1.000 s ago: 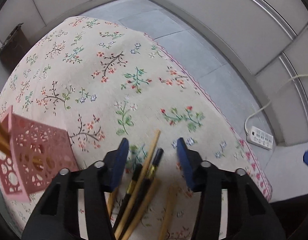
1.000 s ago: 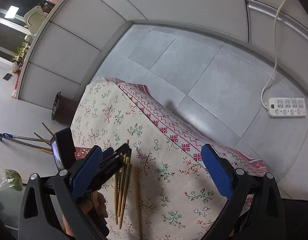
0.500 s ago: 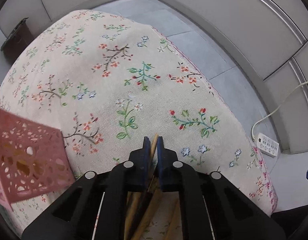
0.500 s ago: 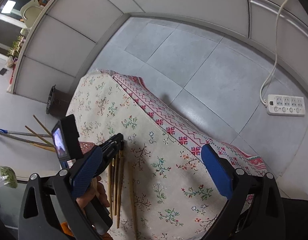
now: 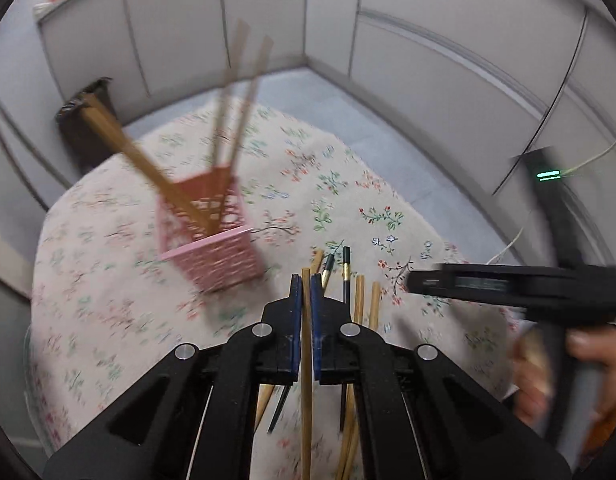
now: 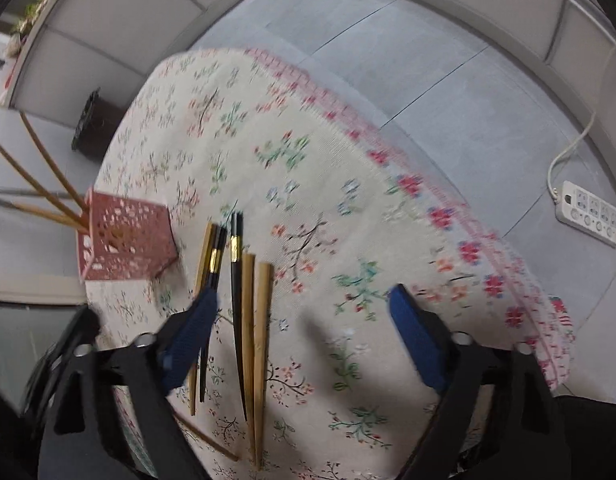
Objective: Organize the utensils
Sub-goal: 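Close the right tool on a chopstick from the pile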
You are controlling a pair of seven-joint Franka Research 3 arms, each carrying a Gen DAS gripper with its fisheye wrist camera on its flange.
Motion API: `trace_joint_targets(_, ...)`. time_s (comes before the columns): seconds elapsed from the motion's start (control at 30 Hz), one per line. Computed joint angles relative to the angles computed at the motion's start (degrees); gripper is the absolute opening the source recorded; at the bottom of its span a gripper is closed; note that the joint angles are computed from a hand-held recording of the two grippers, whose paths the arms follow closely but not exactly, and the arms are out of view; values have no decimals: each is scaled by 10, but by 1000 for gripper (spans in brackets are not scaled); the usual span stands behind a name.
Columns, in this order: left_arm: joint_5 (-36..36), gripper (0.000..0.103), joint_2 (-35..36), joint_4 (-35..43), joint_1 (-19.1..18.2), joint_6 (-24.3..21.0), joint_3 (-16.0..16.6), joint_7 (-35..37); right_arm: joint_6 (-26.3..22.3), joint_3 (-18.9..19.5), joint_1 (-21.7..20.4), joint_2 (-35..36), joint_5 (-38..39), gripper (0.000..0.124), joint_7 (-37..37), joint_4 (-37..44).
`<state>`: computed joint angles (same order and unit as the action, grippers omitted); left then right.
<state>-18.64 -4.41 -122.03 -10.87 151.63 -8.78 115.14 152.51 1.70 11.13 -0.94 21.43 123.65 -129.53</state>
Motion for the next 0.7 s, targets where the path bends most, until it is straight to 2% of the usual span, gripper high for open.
trace_joint_targets(0.07, -33, 4, -36, -28, -3, 13, 9, 18, -16, 4, 5, 23, 23, 53, -25, 23)
trace_joint_targets(0.13, -59, 4, -60, -44, -9, 19, 24, 38, -39, 9, 8, 47, 59, 44, -53, 46)
trace_joint_targets(0.27, -77, 4, -76, -54, -18, 21, 44, 53, -46, 7, 19, 71, 21, 31, -16, 67)
trace_joint_targets(0.5, -102, 4, -96, -70, -24, 25, 63, 71, -55, -2, 37, 104, -66, 27, 47, 107)
trace_joint_targets(0.53, -106, 4, -99, -71, -25, 26, 65, 73, -57, -3, 40, 108, -80, 14, 58, 113)
trace_joint_targets(0.57, -107, 4, -100, -72, -26, 27, 66, 73, -59, -7, 44, 111, -99, 9, 72, 115)
trace_joint_targets(0.7, -112, 4, -110, -78, -29, 33, 71, 73, -30, -1, 36, 99, -74, 8, 64, 92)
